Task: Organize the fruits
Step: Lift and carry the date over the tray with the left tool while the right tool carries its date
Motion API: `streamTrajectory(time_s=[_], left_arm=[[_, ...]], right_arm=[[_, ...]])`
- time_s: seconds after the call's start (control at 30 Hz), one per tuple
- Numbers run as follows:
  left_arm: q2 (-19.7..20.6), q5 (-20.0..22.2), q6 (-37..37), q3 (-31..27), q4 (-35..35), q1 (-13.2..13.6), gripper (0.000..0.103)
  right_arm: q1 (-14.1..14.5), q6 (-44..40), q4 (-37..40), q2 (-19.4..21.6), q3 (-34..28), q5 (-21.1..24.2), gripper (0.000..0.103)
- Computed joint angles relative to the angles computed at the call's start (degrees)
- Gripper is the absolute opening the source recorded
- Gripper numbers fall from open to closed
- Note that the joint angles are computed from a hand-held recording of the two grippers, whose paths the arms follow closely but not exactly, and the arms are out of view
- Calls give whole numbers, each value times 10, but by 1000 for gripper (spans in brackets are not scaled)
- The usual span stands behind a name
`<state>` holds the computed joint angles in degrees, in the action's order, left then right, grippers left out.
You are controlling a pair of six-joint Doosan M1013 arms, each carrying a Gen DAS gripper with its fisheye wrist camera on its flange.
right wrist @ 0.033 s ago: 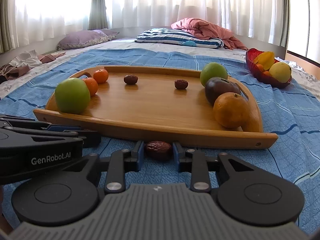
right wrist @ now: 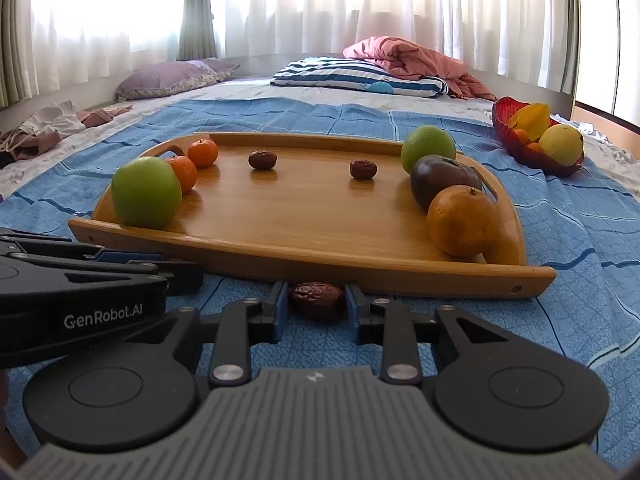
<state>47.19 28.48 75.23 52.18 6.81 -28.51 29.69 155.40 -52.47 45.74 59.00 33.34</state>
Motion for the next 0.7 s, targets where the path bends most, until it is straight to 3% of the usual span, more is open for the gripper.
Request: streamTrajectory(time_s=[0.4, 0.7], left_arm=[[-11, -21, 4, 9, -4, -3, 23], [-1, -22, 8, -23, -7, -4, 23]], right_arm=[[4, 47, -65, -15, 21, -5, 35], [-2, 76, -98, -19, 19, -11, 35]])
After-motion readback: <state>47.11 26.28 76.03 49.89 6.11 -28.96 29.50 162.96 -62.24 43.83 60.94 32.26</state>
